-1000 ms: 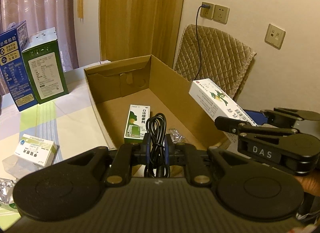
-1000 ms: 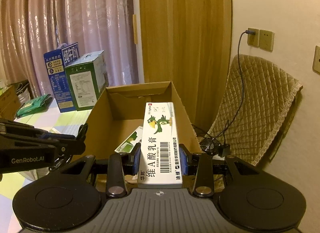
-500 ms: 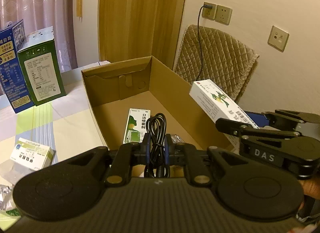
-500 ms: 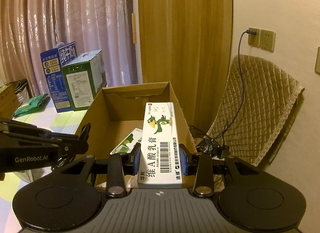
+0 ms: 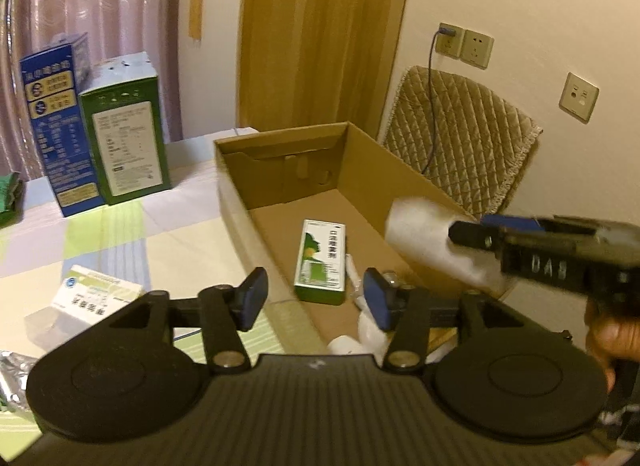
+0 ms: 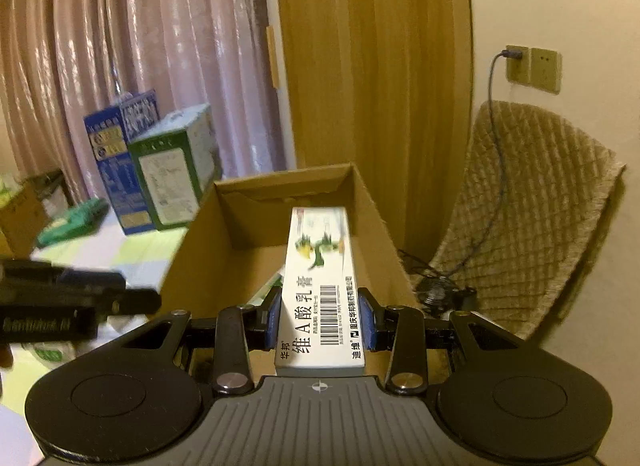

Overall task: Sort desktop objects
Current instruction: 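Open the left tool to drop the cable while the right tool releases the cream box, then move both tools back over the table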

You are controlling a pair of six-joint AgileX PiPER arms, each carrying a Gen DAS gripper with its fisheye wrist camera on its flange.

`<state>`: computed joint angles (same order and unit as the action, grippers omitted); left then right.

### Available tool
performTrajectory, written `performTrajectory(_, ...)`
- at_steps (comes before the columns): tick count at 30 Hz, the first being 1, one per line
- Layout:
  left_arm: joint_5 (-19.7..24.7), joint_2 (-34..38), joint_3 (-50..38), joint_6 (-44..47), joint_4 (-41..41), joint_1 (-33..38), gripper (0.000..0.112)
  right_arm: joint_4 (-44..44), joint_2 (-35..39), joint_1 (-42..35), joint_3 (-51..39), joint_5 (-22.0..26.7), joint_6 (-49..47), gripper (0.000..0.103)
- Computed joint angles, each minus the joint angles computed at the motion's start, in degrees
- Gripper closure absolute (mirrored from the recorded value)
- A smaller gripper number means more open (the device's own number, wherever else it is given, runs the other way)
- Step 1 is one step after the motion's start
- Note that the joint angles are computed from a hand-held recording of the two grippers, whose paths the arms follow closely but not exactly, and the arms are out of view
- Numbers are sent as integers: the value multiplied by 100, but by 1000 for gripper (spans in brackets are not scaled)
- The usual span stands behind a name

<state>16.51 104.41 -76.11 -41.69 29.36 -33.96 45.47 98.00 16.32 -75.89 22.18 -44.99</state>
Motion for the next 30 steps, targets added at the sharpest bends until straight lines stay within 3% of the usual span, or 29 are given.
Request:
performTrajectory(2, -21, -173, 229, -423, 445, 20, 36, 506, 91, -27, -114, 122, -376, 63)
performTrajectory(3, -10, -267, 354, -770, 794, 10, 32, 448, 142, -17, -201, 168, -273, 57)
performTrajectory(5, 1, -455, 596, -1169, 1213, 24, 24, 338, 128, 8, -216, 140, -102, 36)
performTrajectory(13, -101, -1305, 1644, -1328, 1337, 209, 18, 749, -381, 26, 370, 105, -480, 21)
performTrajectory(17, -173, -1924, 2458, -2056, 2087, 269, 18, 1083, -741, 185, 694, 36, -666, 15)
performTrajectory(21, 232, -2565, 3275, -2968, 2927, 330, 14, 1667, -1158, 479, 1089, -26, -1140, 10)
performTrajectory(25, 349, -3162, 3897, -2586, 2497, 832, 12, 1979, -1382, 965, 1351, -217, -1397, 9)
performTrajectory(30, 42, -3559, 4314, -976, 1161, 1955, 10, 2222, -1321, 1717, 1458, -423, -1712, 8)
